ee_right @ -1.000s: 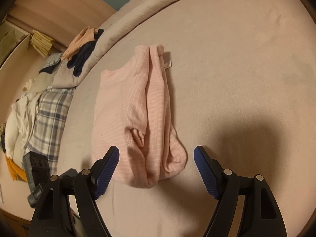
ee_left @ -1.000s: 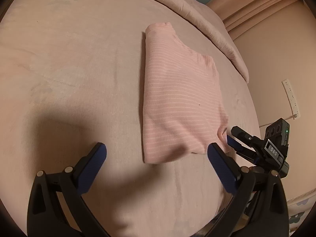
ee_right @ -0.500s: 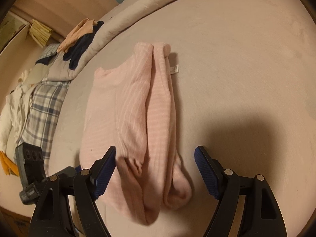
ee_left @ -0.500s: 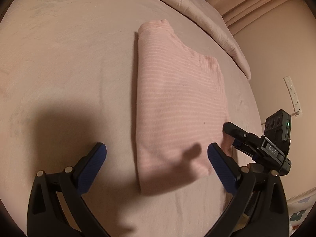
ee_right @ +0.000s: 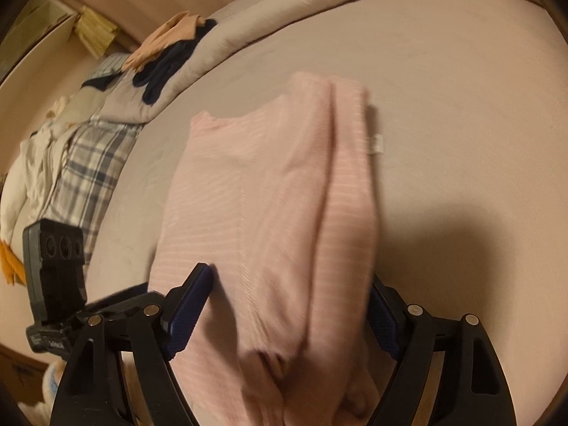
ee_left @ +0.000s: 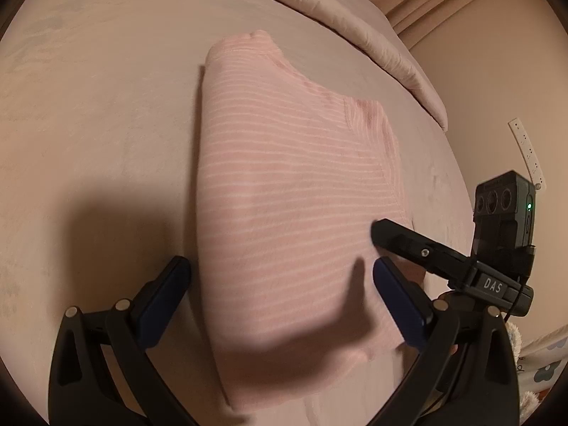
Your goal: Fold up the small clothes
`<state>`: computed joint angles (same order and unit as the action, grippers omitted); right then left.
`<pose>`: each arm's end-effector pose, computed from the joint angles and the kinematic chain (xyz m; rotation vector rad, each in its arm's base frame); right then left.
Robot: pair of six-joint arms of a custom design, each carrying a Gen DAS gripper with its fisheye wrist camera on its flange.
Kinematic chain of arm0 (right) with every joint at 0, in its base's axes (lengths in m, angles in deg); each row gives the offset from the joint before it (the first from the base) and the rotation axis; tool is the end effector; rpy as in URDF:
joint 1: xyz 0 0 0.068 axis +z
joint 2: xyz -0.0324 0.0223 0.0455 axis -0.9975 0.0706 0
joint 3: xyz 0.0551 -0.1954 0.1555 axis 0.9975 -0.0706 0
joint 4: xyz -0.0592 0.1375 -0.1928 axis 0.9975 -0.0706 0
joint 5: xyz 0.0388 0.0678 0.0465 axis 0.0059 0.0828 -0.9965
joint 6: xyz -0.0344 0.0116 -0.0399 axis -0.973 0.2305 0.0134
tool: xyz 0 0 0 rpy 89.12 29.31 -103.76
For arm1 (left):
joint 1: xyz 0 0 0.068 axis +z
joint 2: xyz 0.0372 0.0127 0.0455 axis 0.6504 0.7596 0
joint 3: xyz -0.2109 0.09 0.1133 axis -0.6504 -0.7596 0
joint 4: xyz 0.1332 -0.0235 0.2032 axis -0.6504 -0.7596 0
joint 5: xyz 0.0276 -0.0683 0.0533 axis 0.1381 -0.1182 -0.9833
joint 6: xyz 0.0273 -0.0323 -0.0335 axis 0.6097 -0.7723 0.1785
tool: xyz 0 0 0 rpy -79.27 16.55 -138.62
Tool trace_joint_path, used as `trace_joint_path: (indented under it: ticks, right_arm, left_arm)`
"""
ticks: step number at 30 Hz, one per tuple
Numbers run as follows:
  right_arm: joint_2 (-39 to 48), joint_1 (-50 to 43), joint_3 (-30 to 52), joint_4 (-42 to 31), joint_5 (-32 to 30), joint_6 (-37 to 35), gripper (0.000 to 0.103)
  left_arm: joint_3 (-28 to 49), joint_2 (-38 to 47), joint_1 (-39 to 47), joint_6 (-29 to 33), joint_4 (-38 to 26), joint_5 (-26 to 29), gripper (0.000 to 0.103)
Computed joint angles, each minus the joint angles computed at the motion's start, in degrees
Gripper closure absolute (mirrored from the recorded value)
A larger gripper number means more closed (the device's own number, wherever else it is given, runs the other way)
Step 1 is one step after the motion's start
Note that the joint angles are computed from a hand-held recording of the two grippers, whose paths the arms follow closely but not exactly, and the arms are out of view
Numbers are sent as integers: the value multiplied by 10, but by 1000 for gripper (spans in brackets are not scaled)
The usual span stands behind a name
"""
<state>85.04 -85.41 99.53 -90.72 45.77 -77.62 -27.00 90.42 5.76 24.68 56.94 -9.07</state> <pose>0.3679 0.0238 0.0660 -0.4310 2.6245 0.7869 0.2719 -0.1906 0.0505 -0.3356 2.5482 -0.6649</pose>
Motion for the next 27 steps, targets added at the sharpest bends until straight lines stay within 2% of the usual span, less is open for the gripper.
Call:
trace_joint_path:
  ticks: [10,17,22,27]
  right_arm:
    - [11,10,9,17,-5,-2,20]
    - [18,-3,10,24,-35,11,23]
    - [22,-7,10,31,-43,22,32]
    - [13,0,-2,46,-29,27,38]
  left_arm:
    - [9,16,2,13,19,9,1]
    - [-19,15,1,11,69,6,3]
    - [-41,10,7,-1,90,-5,22]
    - [-36,7,9,-4,75,-9,29]
